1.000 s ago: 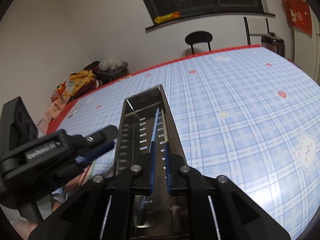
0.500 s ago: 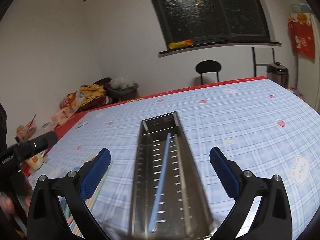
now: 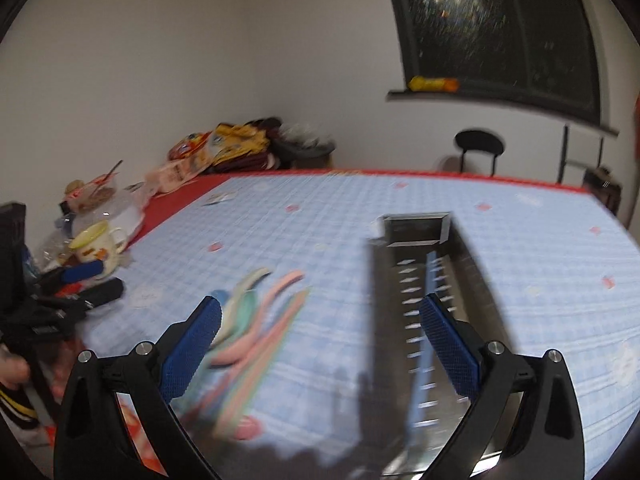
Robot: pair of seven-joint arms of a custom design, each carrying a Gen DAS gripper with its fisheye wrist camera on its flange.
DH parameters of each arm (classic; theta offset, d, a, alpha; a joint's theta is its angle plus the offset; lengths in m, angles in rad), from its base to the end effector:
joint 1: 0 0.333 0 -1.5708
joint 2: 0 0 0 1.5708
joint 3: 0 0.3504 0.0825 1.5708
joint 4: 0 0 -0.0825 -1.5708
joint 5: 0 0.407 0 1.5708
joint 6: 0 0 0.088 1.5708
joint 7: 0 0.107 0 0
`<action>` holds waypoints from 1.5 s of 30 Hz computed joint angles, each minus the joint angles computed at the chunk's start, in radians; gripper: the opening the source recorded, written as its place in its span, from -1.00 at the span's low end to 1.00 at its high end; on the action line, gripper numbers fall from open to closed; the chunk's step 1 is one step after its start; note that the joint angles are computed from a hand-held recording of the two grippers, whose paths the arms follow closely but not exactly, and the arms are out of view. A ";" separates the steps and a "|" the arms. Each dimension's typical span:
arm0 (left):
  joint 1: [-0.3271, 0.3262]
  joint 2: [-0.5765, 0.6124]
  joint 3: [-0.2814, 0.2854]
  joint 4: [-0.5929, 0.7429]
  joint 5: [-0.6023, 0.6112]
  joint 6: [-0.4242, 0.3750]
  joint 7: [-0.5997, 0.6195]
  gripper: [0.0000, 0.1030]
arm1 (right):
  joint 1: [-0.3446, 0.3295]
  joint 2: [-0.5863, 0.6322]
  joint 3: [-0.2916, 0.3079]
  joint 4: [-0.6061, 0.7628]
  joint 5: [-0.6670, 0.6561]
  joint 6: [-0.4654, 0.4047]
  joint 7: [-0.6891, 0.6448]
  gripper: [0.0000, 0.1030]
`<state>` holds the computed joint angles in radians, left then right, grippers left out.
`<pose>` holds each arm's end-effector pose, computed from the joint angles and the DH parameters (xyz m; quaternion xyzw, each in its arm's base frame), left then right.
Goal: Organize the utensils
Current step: 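Withdraw both open tools from the tray back to the utensil pile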
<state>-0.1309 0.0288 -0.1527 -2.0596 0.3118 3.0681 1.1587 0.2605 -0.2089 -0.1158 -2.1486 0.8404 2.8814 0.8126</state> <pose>0.5915 -0.1968 0.5616 -0.5688 0.6734 -0.3870 0.2705 0.5505 0.0316 0.6116 -0.6653 0.5566 -0.2335 0.4393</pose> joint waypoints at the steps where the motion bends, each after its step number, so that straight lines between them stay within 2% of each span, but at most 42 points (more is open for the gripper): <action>1: 0.002 -0.002 -0.006 -0.009 -0.033 0.004 0.030 0.89 | -0.004 0.002 0.008 0.005 -0.015 -0.019 0.029 0.89; 3: 0.004 -0.005 -0.021 -0.022 -0.134 -0.004 0.128 0.89 | -0.016 0.013 0.027 0.024 -0.059 -0.066 0.099 0.89; 5: -0.003 -0.007 -0.031 -0.022 -0.187 -0.041 0.185 0.89 | -0.023 0.016 0.042 0.027 -0.097 -0.086 0.141 0.89; 9: -0.016 -0.012 -0.036 -0.029 -0.221 -0.099 0.256 0.89 | -0.014 0.009 0.041 0.011 -0.103 -0.120 0.122 0.89; 12: -0.025 -0.006 -0.032 -0.021 -0.166 -0.118 0.230 0.89 | -0.009 0.010 0.039 0.005 -0.101 -0.148 0.100 0.89; 14: -0.029 0.000 -0.035 -0.011 -0.174 -0.143 0.257 0.89 | -0.006 0.013 0.032 0.012 -0.083 -0.184 0.080 0.89; 18: -0.034 -0.004 -0.035 -0.021 -0.167 -0.131 0.264 0.89 | -0.014 0.011 0.038 0.006 -0.064 -0.206 0.047 0.89; 21: -0.033 -0.003 -0.039 -0.021 -0.235 -0.136 0.318 0.89 | -0.017 0.005 0.045 -0.006 -0.069 -0.188 0.043 0.87; 22: -0.032 -0.001 -0.040 -0.018 -0.257 -0.140 0.332 0.89 | -0.011 0.002 0.039 -0.008 -0.048 -0.186 0.021 0.84; 24: -0.028 0.005 -0.044 -0.009 -0.334 -0.154 0.379 0.89 | -0.007 0.000 0.037 -0.010 -0.030 -0.186 0.002 0.61; 26: -0.022 0.012 -0.052 0.004 -0.448 -0.172 0.456 0.89 | -0.016 0.007 0.043 -0.006 -0.056 -0.199 0.020 0.29; 27: -0.018 0.014 -0.055 0.008 -0.502 -0.178 0.490 0.89 | -0.020 0.011 0.046 -0.003 -0.072 -0.209 0.032 0.23; 29: -0.014 0.014 -0.058 0.008 -0.586 -0.177 0.540 0.89 | -0.027 0.021 0.048 0.006 -0.094 -0.241 0.053 -0.03; 31: -0.006 0.010 -0.065 0.005 -0.724 -0.169 0.629 0.88 | -0.034 0.025 0.052 0.009 -0.101 -0.247 0.070 -0.11; 33: -0.007 0.009 -0.063 0.005 -0.783 -0.168 0.656 0.88 | -0.048 0.030 0.061 0.009 -0.137 -0.240 0.120 -0.14; 36: -0.009 0.012 -0.053 0.010 -0.785 -0.183 0.630 0.88 | -0.066 0.038 0.078 0.010 -0.225 -0.230 0.211 -0.14; 45: -0.008 0.026 -0.042 0.026 -0.665 -0.219 0.505 0.89 | -0.091 0.067 0.106 0.023 -0.479 -0.236 0.419 -0.13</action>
